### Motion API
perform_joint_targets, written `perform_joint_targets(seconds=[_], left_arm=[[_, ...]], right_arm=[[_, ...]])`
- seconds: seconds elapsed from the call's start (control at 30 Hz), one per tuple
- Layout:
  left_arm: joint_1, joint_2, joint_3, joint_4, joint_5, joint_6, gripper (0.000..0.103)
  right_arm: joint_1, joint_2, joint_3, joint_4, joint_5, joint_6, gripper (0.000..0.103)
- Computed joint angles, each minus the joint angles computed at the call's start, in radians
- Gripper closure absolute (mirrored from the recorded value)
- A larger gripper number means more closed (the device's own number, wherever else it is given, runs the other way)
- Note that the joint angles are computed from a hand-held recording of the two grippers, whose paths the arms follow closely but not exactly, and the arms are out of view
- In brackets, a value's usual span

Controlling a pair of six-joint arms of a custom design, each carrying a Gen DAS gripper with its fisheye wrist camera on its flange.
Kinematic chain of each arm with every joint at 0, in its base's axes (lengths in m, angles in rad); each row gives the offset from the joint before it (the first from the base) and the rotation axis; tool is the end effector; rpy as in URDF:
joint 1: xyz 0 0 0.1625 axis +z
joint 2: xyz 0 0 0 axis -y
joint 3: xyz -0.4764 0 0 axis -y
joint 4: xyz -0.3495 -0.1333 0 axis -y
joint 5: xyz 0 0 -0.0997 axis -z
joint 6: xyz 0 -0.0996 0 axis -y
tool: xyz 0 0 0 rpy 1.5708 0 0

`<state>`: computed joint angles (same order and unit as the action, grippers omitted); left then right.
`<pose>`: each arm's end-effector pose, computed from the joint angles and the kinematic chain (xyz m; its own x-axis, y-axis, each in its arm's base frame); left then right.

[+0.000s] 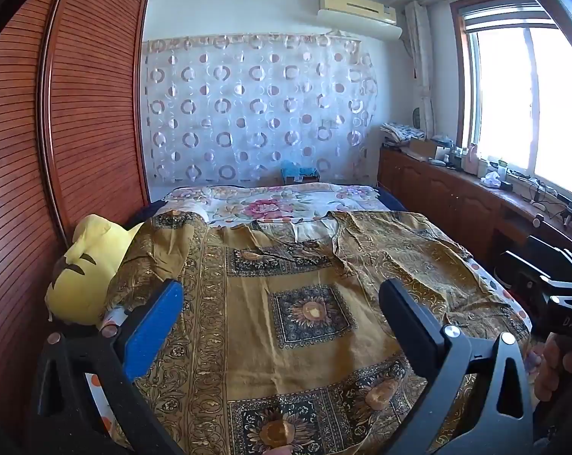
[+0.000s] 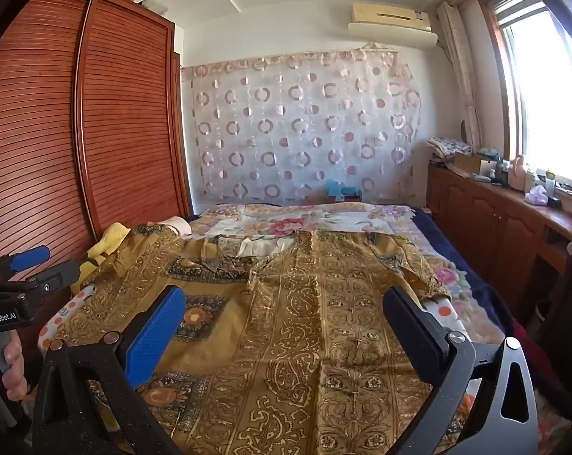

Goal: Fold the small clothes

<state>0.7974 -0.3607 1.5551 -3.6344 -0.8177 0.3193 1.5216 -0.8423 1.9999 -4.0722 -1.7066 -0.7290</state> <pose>-0.3407 -0.6373 0.0349 -0.7006 0.2740 -0.6589 0.7065 0.3958 -0.5866 0.0913 -0.5813 0.2728 -0.7406 -0.0151 0.6718 -0.6466 0.2879 -0.7064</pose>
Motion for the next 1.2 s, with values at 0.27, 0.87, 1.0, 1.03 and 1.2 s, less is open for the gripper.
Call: perform_joint_targets(seconds=[0.27,0.87,1.0,1.03,1.2], left_arm=[[0.004,-0.005,0.005,-0.007,-0.003,0.007,0.0],[0.002,0.006,-0.002,-0.017,0.002,0.015,0.0],[-0.005,0.002,-0.001,-0.016,0.003,0.018,0.0],[-0.007,0.003,0.0,-0.018,0.005,0.018,0.0],[-0.009,0.003,0.0,-0.018,0.007,0.018,0.0]], right_arm=[[0.002,0.007,0.002,-0.016,-0.003,-0.013,0.0],[0.001,0.001,-0.003,0.0,0.0,-0.005,0.0],[0.002,0.002,-0.003,-0.001,-0.002,-0.006,0.0],[0.002,0.001,-0.003,0.0,-0.002,-0.006,0.0],[0.003,0.002,-0.002,-0.003,-0.002,-0.004,0.0]])
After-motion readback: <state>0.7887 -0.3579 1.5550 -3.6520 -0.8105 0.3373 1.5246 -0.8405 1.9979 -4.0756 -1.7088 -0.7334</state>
